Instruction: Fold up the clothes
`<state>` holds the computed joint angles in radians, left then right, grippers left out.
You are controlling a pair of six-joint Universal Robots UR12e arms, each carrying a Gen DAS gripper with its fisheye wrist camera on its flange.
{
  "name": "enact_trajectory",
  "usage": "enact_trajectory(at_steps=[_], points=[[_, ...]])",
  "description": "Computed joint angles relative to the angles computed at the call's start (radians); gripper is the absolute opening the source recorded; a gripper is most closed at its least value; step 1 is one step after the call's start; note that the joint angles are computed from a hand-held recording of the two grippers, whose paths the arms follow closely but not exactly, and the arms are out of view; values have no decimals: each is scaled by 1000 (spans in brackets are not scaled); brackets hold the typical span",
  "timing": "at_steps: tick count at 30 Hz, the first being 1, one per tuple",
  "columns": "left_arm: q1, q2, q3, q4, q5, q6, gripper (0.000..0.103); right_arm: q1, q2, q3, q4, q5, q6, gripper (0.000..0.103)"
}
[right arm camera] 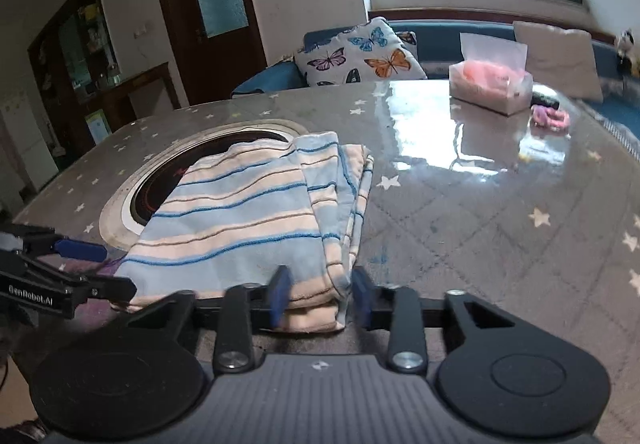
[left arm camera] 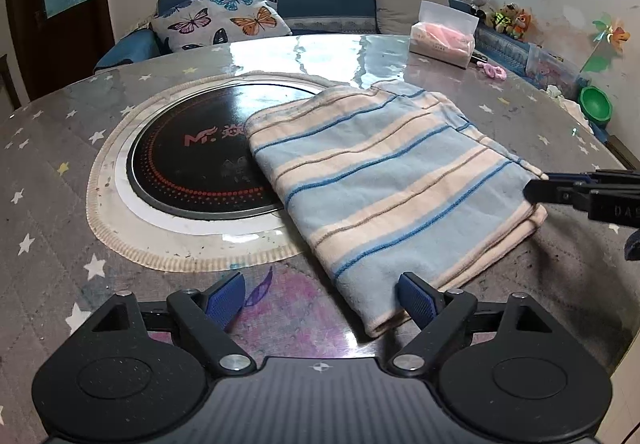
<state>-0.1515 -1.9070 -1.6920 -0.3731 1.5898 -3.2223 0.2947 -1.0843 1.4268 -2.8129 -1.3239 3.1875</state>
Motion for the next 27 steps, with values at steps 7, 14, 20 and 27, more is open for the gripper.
enact_trajectory(at_steps=[7, 14, 20, 27], points=[[3, 2, 1, -9, 5, 21, 86, -1, -32, 15, -35, 36, -26, 6], [13, 10, -7, -23, 2, 50, 87, -2, -45, 48, 56, 17, 1, 6], [5, 15, -1, 14, 23, 109, 86, -5, -56, 51, 26, -2, -25, 9], [-19, -38, 64, 75, -39, 145, 85, 0, -9, -12, -43, 20, -17, 10]])
